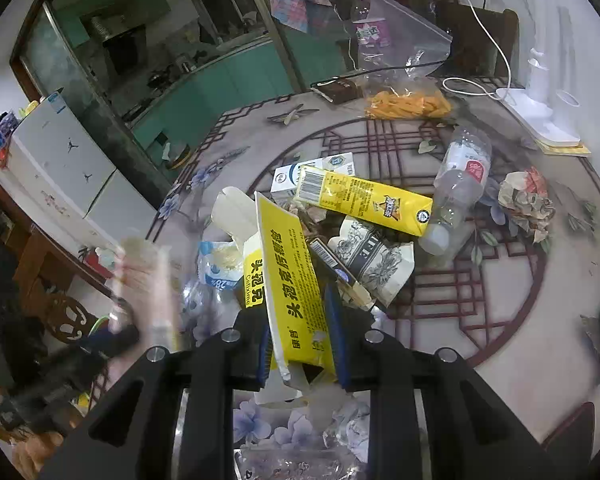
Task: Collect trash
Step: 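Carry both items to the red bucket and open both tools over it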
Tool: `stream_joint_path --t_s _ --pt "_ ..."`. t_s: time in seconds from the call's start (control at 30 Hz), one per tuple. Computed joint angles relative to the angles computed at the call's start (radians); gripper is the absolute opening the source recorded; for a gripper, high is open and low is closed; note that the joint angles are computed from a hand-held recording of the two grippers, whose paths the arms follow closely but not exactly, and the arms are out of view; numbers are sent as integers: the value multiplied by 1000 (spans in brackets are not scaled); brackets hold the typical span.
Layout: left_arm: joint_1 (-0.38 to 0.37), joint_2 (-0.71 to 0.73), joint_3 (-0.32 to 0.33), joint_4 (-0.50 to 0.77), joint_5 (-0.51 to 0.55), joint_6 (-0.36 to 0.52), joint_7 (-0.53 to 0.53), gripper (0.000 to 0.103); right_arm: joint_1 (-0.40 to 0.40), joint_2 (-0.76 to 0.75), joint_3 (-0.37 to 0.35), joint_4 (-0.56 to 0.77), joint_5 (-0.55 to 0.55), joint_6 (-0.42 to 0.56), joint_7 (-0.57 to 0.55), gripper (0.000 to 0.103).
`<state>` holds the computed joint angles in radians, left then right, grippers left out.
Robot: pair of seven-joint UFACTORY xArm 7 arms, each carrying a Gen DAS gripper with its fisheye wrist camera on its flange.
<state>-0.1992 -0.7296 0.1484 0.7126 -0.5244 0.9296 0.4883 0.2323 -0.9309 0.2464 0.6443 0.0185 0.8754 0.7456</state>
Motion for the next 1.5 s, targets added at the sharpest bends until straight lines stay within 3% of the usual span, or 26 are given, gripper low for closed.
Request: stream_joint_path --t_s 0.4,0.67,1.07,1.5 --pt "128 10 146 106 28 72 77 53 -31 10 57 35 -65 12 45 23" --pt "191 52 225 184 -14 152 104 53 -12 127 105 106 -100 24 64 23" --pt "300 142 270 253 -50 161 153 53 51 315 184 189 -133 -187 228 23" --pt "397 245 298 321 -76 157 174 53 124 537 207 330 -243 -283 309 23"
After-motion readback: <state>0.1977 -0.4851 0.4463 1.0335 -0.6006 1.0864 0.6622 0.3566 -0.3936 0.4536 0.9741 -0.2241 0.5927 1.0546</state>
